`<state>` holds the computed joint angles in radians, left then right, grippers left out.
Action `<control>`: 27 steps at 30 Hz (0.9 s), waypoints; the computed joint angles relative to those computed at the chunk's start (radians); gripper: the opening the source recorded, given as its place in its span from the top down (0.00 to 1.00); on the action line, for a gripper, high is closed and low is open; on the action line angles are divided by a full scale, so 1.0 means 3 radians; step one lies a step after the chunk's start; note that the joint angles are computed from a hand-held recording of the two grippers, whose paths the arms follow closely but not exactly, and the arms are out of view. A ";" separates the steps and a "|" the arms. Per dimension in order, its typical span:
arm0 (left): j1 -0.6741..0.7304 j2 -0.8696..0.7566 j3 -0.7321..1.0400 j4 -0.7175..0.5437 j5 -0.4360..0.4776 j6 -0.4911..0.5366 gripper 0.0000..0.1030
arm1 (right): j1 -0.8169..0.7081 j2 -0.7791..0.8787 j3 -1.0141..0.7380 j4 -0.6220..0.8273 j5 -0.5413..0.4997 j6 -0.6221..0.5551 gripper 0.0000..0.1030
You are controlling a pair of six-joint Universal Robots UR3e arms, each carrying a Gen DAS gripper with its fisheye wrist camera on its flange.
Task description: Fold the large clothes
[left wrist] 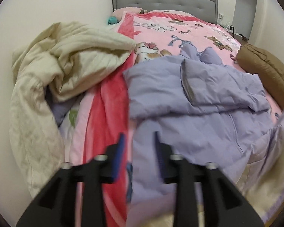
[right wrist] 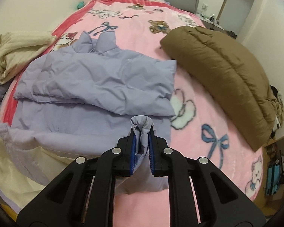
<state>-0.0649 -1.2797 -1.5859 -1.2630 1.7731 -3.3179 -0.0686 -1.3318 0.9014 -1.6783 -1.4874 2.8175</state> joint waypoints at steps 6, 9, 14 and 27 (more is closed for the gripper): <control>-0.0447 0.0724 0.0111 -0.0987 0.0412 -0.0511 0.27 | 0.0124 0.0403 -0.0508 0.0144 0.0023 -0.0177 0.89; -0.0496 0.1071 0.0114 -0.1731 0.0103 -0.0865 0.22 | 0.0145 0.0546 -0.0717 0.0252 0.0043 -0.0183 0.89; -0.0431 0.1569 -0.0580 -0.1712 -0.0268 -0.1205 0.22 | 0.0145 0.0596 -0.0809 0.0313 0.0064 -0.0246 0.89; 0.0025 0.0941 -0.0652 -0.1061 -0.0173 -0.0960 0.94 | -0.0077 0.0103 -0.0219 0.0271 0.0272 -0.0383 0.87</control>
